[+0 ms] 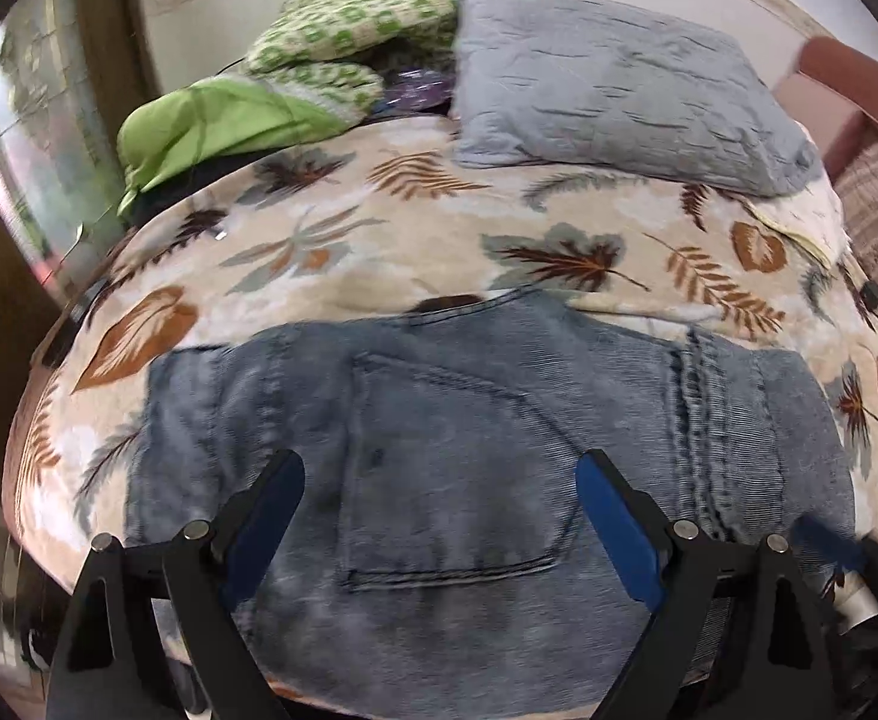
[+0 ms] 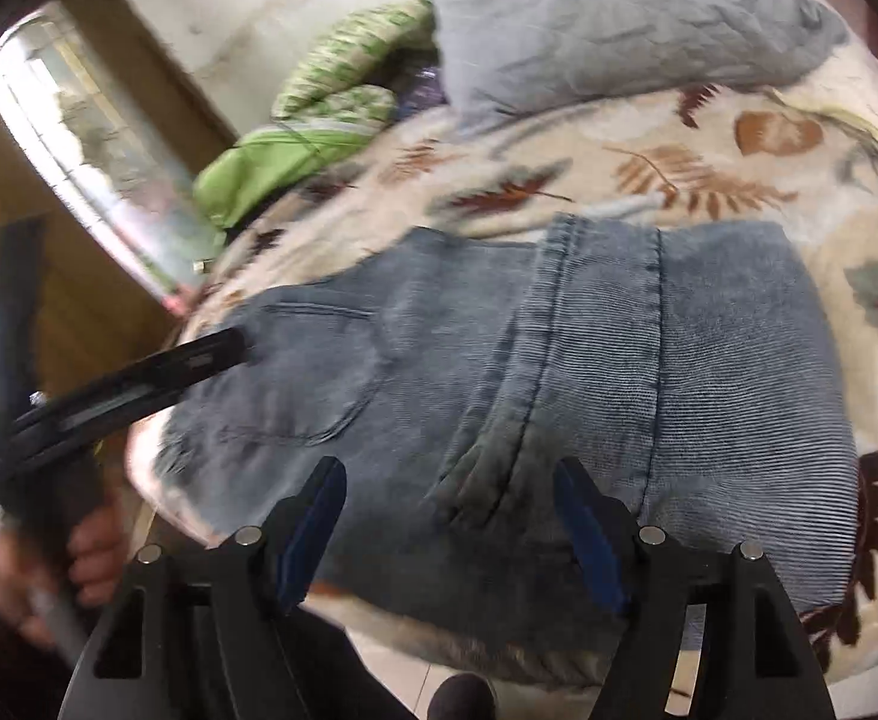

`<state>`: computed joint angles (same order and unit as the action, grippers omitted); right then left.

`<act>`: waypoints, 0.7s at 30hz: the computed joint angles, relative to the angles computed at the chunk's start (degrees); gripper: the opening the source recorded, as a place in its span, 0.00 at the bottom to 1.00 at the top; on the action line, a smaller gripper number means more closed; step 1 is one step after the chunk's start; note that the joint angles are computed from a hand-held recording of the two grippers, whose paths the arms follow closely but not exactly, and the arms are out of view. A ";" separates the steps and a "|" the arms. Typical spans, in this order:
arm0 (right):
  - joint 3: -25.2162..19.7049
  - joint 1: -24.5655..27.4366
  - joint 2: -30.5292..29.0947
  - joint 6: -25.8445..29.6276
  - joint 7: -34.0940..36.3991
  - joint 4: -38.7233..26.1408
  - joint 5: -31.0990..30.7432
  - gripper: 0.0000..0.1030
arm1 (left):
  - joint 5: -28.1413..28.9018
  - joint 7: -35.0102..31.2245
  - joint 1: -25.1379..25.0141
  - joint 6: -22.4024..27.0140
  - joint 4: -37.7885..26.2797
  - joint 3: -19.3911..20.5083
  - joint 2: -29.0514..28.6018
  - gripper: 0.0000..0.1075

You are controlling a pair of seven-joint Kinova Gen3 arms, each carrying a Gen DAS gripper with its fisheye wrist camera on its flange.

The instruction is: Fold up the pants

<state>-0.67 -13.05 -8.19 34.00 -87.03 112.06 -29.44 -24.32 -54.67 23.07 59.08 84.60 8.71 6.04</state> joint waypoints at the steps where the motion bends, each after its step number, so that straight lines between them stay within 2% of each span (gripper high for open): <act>1: -1.88 1.69 -1.47 -2.17 -2.33 1.07 2.00 0.72 | -0.27 0.03 0.42 -0.14 -0.41 0.34 0.42 0.86; 3: -4.97 7.00 -4.50 -5.90 -6.99 3.60 5.50 0.72 | 0.20 -0.64 1.44 -0.37 -1.71 1.01 1.63 0.86; 5: -6.82 10.91 -5.08 -6.27 -11.65 4.16 8.18 0.70 | 0.51 -1.35 2.88 -0.39 -3.26 1.44 3.19 0.86; 7: -5.97 10.92 -4.26 -5.42 -16.31 3.91 11.60 0.53 | -0.29 -1.02 4.80 -0.95 -4.28 1.42 4.80 0.86; 8: -4.39 9.70 -3.26 -4.04 -17.92 3.48 13.03 0.49 | -0.60 -0.97 5.70 -0.77 -4.96 1.26 5.70 0.86; 10: -0.56 6.27 -1.82 -1.69 -18.33 2.24 14.47 0.34 | -0.54 -1.41 7.34 0.88 -7.11 0.83 8.29 0.86; 13: -0.87 5.91 -0.95 -0.70 -18.12 1.80 17.72 0.32 | -0.44 -1.32 9.96 4.55 -9.28 -0.94 11.81 0.86; 15: -1.29 6.50 0.12 2.41 -17.57 1.33 18.81 0.33 | 1.59 -1.56 9.36 3.48 -7.76 -1.02 11.65 0.86; 16: -0.02 5.64 1.21 3.31 -16.66 1.15 18.27 0.34 | 1.64 -0.70 9.45 1.62 -5.95 -1.42 10.66 0.86; 18: 0.19 5.90 1.36 3.28 -14.44 1.14 17.77 0.33 | 3.48 -1.49 8.52 0.69 -4.83 -1.34 9.88 0.86; 21: -0.41 5.97 1.01 4.17 -13.66 1.17 18.94 0.33 | 6.47 -4.26 7.24 0.08 -4.17 -0.50 8.93 0.74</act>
